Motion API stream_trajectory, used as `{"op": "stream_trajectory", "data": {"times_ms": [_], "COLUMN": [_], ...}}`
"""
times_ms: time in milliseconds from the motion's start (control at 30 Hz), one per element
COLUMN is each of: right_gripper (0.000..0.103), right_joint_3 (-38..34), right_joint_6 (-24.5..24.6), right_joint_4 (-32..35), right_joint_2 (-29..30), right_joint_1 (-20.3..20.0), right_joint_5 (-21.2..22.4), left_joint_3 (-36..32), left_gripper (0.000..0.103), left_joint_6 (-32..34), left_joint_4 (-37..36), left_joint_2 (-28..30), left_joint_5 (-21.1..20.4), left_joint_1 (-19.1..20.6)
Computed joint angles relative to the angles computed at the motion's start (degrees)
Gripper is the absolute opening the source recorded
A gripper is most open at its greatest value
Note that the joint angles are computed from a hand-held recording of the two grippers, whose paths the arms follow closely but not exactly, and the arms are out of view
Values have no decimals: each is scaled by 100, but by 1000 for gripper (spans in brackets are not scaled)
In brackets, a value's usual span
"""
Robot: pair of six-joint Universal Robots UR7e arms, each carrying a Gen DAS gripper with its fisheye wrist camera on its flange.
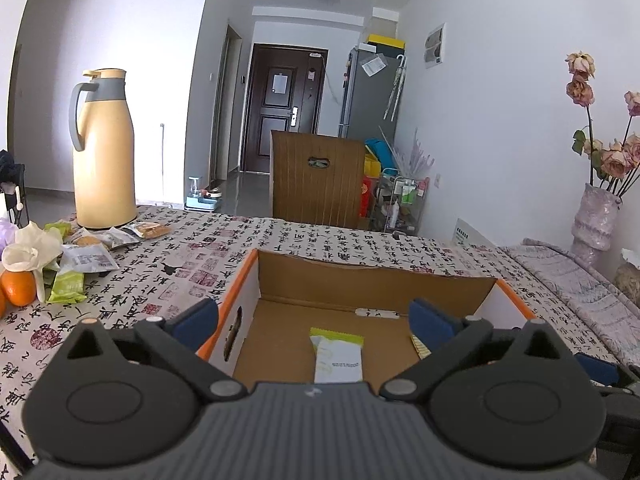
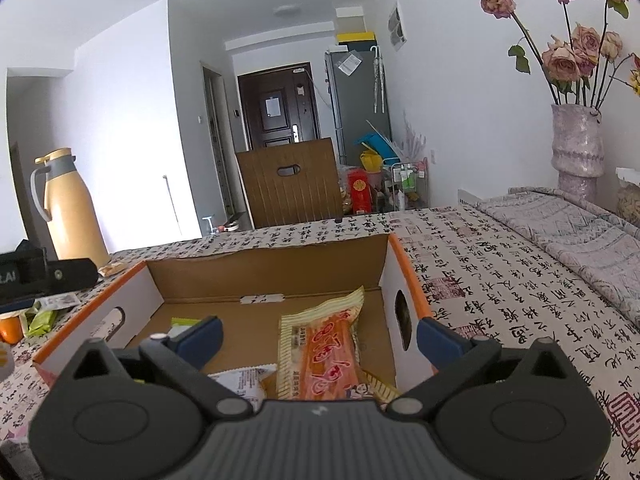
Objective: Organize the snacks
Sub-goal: 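Carry both white cakes into the cardboard box and open both tools, then withdraw both tools from the box toward the remaining snacks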
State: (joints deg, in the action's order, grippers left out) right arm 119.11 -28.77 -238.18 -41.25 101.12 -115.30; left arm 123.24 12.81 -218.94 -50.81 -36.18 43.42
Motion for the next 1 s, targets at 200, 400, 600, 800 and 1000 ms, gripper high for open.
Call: {"op": "stream_trajectory", "data": {"times_ms": [200, 400, 600, 800, 1000], "right_gripper": [103, 103, 103, 103, 103], "right_joint_3": [-1, 6, 45, 240, 632], "right_joint_6": [-10, -83, -167, -207, -213], "right_joint_4": [-20, -102, -241, -398, -758], "right_joint_2": [2, 5, -62, -185, -317], "right_joint_1": [8, 38, 182, 375, 556], "right_joint_5": [1, 4, -74, -211, -301], "left_joint_3": [-5, -3, 85, 355, 747], "left_gripper": [103, 103, 103, 103, 103], "left_joint_6": [13, -72, -210, -196, -223], "left_joint_4": [-17, 72, 143, 70, -64], "left_joint_2": [6, -32, -189, -419, -656], "left_joint_5": [0, 38, 163, 299, 455], "left_joint_1": [2, -47, -196, -487, -811]}}
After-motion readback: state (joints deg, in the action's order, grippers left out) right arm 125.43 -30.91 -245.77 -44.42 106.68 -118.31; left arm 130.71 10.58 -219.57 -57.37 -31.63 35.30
